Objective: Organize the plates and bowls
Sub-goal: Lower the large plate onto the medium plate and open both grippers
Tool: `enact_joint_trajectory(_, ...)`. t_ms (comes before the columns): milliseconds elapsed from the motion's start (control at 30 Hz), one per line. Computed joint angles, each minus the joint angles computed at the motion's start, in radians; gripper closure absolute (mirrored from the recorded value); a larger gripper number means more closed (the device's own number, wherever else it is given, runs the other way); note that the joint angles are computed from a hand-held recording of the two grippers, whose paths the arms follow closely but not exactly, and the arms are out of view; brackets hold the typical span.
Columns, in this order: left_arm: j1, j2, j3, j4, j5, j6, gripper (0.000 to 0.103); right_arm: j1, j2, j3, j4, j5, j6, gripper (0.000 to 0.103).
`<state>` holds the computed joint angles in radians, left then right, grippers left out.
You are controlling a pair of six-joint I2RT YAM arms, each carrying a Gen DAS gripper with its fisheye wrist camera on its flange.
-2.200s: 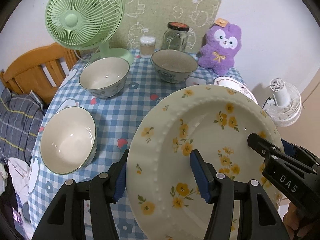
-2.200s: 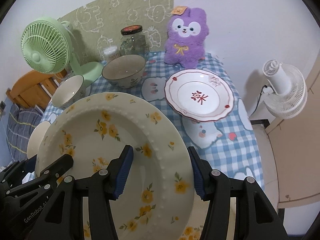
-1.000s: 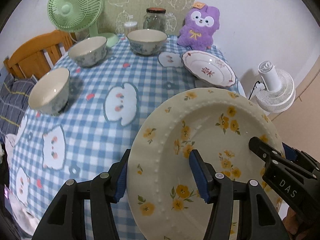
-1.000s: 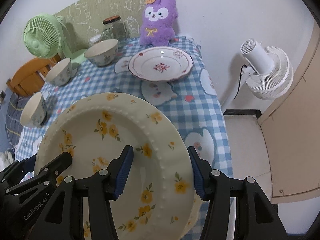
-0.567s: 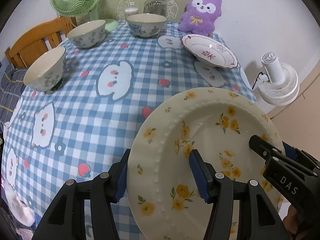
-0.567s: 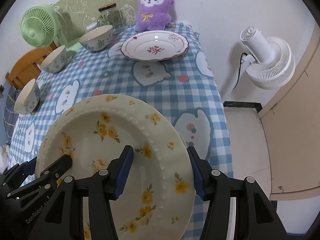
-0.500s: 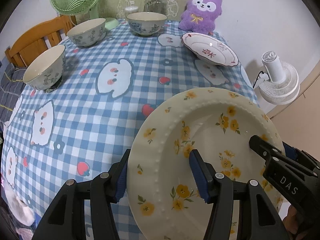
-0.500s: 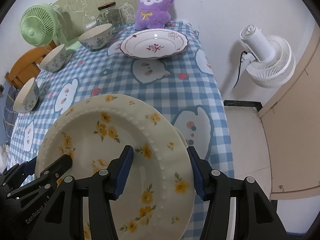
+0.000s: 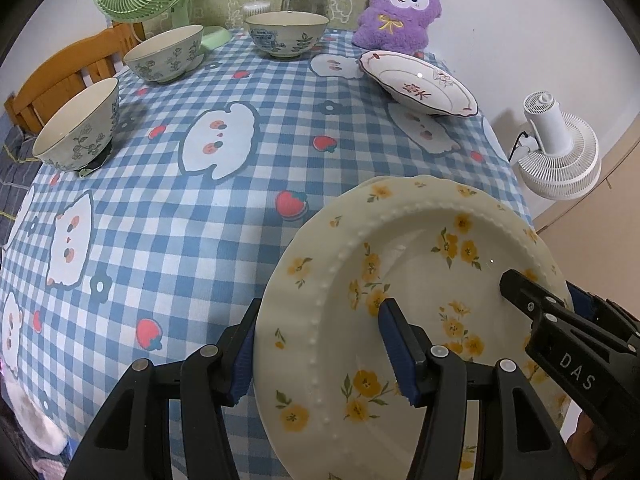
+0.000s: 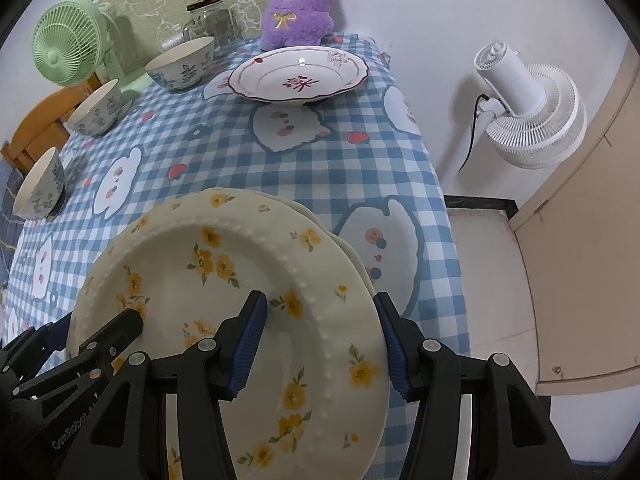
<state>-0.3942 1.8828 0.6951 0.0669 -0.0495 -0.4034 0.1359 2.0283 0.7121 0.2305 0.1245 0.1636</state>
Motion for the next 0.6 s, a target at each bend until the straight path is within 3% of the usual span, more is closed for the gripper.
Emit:
enact_joint_trajectory(433,0.010,0.040,0.025,0.022,0.013,-0.003,0.045,0.011,0.035,0.036,0.012,0.042,-0.004,0.045)
enact_joint_trajectory(600,-0.011,0.043,0.024,0.021,-0.028,0.014,0.048,0.033,0.054,0.057,0.011,0.072,-0.019,0.043)
